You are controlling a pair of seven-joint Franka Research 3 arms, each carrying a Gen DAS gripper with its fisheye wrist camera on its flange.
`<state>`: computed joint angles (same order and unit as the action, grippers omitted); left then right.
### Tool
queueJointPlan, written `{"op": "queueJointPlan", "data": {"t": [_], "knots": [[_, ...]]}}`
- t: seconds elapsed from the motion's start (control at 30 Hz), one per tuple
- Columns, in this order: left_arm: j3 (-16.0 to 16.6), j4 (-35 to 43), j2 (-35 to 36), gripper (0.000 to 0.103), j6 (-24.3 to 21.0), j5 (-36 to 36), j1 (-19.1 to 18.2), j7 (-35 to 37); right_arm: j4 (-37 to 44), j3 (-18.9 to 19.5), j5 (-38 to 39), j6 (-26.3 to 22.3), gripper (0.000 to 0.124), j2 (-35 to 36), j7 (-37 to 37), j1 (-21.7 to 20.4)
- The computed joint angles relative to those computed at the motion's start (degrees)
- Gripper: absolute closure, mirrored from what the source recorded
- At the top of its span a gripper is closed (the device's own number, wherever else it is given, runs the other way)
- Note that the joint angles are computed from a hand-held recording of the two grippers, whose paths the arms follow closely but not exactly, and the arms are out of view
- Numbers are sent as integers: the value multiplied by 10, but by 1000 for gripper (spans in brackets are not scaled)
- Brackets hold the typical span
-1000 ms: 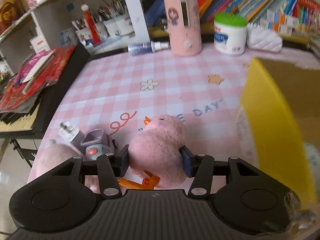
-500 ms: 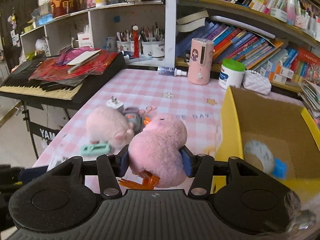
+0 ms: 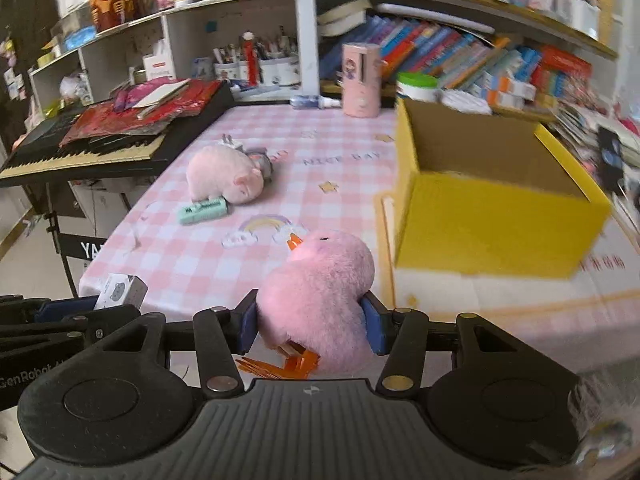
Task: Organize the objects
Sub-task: 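Carry the white box and pink chick plush up toward the yellow box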
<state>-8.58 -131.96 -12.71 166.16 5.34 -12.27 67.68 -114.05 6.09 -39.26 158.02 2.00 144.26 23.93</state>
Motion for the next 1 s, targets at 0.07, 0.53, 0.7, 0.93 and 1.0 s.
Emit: {"op": "queueJointPlan", "data": {"t": [0.07, 0.53, 0.7, 0.93, 1.0], "knots": [[13, -7, -5, 75, -1, -32, -25, 37, -30, 3, -5, -11, 75, -25, 27, 0], [30, 15, 13, 75, -7, -209, -121, 261, -161, 78, -22, -91, 75, -167, 154, -77], [15, 30, 27, 75, -16, -246, -123, 308, -193, 92, -6, -108, 75, -202, 171, -101], [-11, 64, 54, 75, -26, -269, -115, 341, -216, 103, 10, -115, 75, -229, 169, -127], [-18, 76, 64, 75, -26, -267, -110, 341, -219, 104, 14, -114, 75, -232, 167, -134]]}}
